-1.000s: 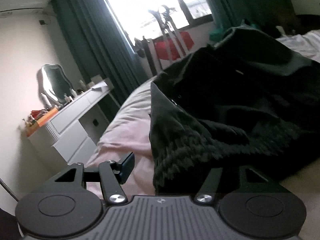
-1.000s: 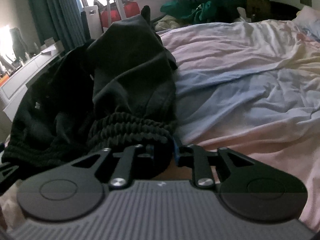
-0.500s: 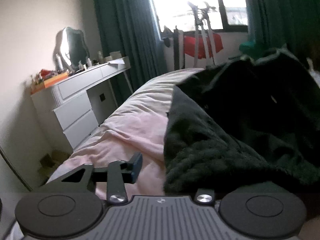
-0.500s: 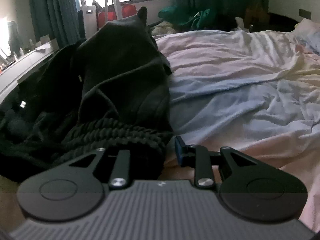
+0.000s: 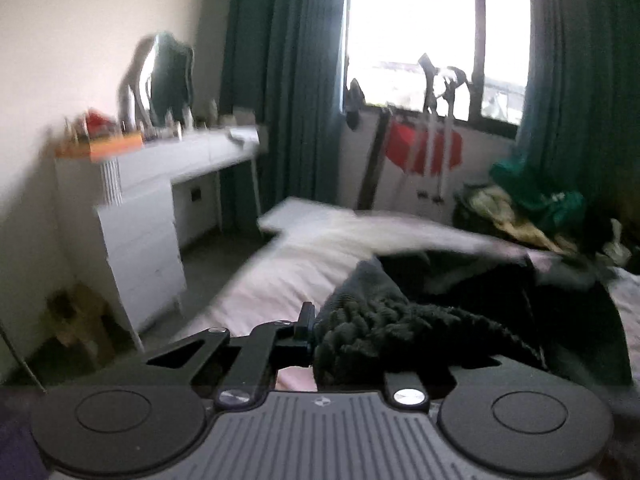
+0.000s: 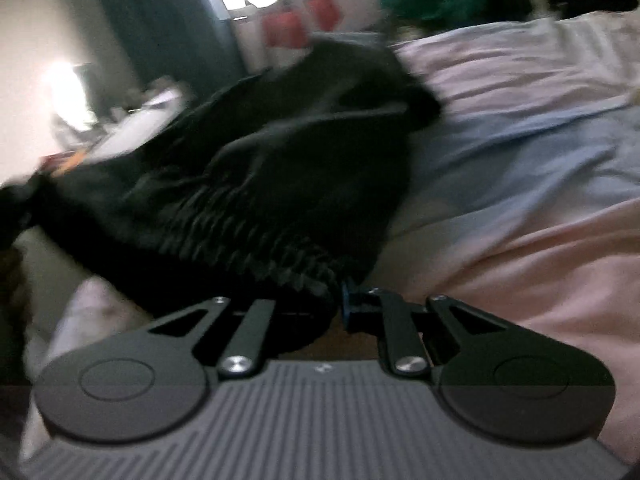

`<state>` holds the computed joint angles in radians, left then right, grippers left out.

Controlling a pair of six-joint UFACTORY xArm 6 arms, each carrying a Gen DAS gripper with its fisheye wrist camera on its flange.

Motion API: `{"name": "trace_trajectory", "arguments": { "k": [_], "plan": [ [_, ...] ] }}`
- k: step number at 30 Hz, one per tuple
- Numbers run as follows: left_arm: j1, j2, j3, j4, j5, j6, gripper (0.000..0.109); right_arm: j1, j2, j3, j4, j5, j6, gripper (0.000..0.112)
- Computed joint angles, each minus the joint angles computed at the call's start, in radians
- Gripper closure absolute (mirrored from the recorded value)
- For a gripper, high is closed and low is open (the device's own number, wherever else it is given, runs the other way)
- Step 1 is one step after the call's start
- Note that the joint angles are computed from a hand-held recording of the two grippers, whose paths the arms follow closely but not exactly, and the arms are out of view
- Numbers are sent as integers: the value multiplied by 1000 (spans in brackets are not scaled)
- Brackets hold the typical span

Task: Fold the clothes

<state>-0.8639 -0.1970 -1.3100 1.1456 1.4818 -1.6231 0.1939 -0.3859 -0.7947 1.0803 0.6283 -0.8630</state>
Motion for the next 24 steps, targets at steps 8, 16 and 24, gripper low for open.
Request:
{"name": "trace_trajectory", "arguments": {
  "k": [8,16,24],
  "plan": [
    [283,-136,-47,20,-117,248,99,332,-19,-63,238,-30,-79,97],
    [676,-170,145,-181,-392,376,98,550,275,-254,334,-51,-187,96],
    [776,-264,358,-247,-529,322,64,539,386,-318,300,-1,-147,90]
  ]
}}
